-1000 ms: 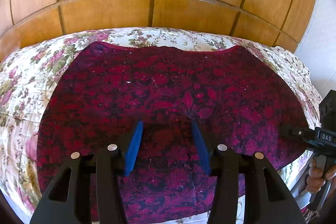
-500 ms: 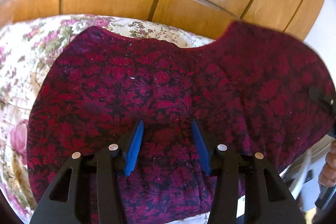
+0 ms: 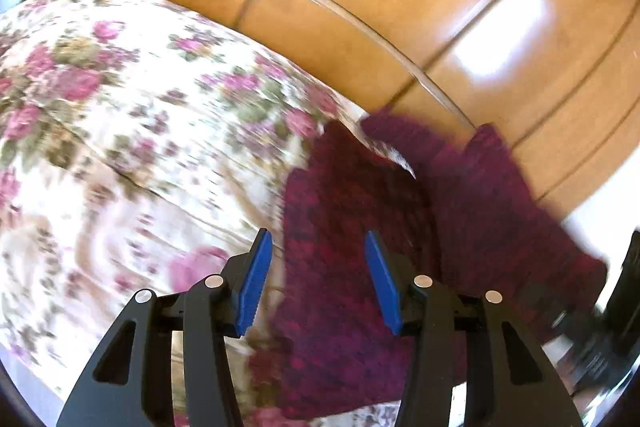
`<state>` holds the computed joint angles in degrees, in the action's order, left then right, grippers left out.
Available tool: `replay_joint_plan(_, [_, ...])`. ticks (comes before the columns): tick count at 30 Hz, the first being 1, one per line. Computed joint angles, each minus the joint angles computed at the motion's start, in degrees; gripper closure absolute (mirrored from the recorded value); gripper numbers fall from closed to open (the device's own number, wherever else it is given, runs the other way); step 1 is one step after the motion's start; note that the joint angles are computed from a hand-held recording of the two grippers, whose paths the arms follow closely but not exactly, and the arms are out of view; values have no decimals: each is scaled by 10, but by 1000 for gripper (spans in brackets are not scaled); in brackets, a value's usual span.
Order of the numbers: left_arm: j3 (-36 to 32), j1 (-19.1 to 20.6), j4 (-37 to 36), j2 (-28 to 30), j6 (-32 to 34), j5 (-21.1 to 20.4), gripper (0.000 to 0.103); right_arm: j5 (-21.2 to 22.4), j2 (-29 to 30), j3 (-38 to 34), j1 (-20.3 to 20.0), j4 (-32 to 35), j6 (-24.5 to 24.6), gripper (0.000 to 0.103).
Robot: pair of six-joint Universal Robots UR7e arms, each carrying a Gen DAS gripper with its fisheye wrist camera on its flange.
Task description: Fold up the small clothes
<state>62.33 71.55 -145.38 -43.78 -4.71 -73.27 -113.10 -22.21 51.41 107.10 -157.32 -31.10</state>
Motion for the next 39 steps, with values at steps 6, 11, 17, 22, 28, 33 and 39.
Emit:
replay_joint_plan(6, [-59,21,56,6,-11,-109,47,-59,78,-41,14,-31,-114,71])
replay_joint_plan(11, [-153,15,141,53,29,-152,45,-84,95,-4,18,-130,-233,71])
replay_joint_plan(17, [-362,-3,338,177,94,-115,76,-48,57,36,8,-138,-209,66])
replay_joint_plan(22, [-341,-11,303,170,107,-97,85,88,-37,88,-20,-3,-86,30])
replay_joint_plan(28, [-225,-16,217,102,123,-60,91,161,-97,111,-54,23,10,30])
replay_joint_plan(33, [-156,-9,163,64,108,-10,103,116,-66,68,-58,34,19,35])
replay_joint_plan(39, [-181,6,182,66,79,-44,92,95,-50,61,-54,20,-1,34])
